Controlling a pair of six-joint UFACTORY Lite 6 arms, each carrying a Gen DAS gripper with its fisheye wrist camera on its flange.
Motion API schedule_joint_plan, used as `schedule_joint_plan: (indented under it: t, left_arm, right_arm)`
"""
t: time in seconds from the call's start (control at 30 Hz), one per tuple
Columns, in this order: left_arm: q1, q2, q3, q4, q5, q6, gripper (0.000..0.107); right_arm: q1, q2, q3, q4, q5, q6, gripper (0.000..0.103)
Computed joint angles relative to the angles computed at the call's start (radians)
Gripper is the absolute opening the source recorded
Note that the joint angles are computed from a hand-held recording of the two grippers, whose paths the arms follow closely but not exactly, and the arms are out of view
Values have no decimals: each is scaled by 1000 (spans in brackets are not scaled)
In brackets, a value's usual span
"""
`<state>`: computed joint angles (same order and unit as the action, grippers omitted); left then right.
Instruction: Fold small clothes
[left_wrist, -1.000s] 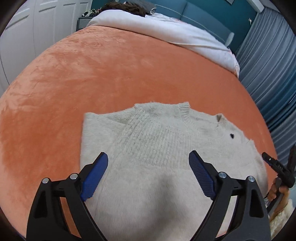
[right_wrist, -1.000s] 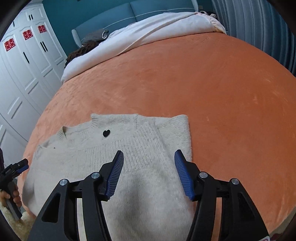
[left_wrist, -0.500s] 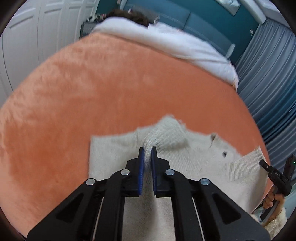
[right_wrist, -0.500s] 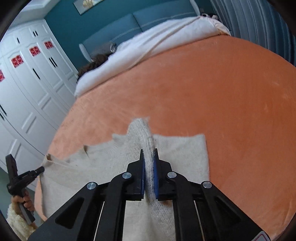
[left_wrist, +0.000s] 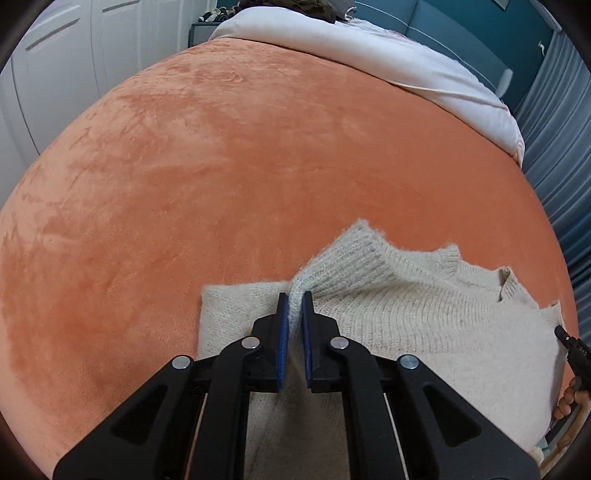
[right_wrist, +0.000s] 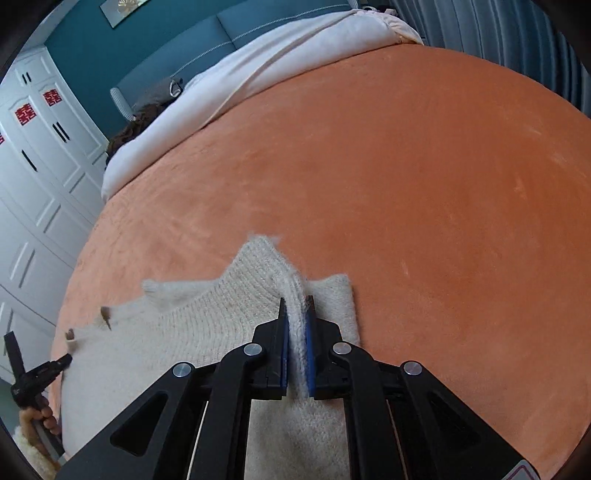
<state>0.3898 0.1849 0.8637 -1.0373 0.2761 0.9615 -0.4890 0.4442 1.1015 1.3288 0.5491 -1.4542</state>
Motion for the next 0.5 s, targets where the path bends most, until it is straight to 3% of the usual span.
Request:
schedule_joint_plan:
  t: [0.13,0.23,0.27,0.3,0.4,0.5]
  left_arm:
    - [-21,11,12,82,-1,-98,15]
    - [-76,-129,-47,369,-15,-412,46]
    - [-106,-221,-99,466,-25,-517,52]
    - [-145,-312,-145,553,-28,-621,52]
    - [-340,-567,-261,736,23,-935,54]
    - [-614,-622,-331,896,9,-1249,54]
  right_arm:
    - [32,54,54,-154,-43,134,13]
    - [81,-209,-159,0,-180,-4,19]
    - [112,-313,-232,24,-206,-61,19]
    - [137,-418,-307,47,-190,-76,19]
    - [266,-634,-470,-62,-11,85,16]
    - [540,-689,-587,-42,-4,185,9]
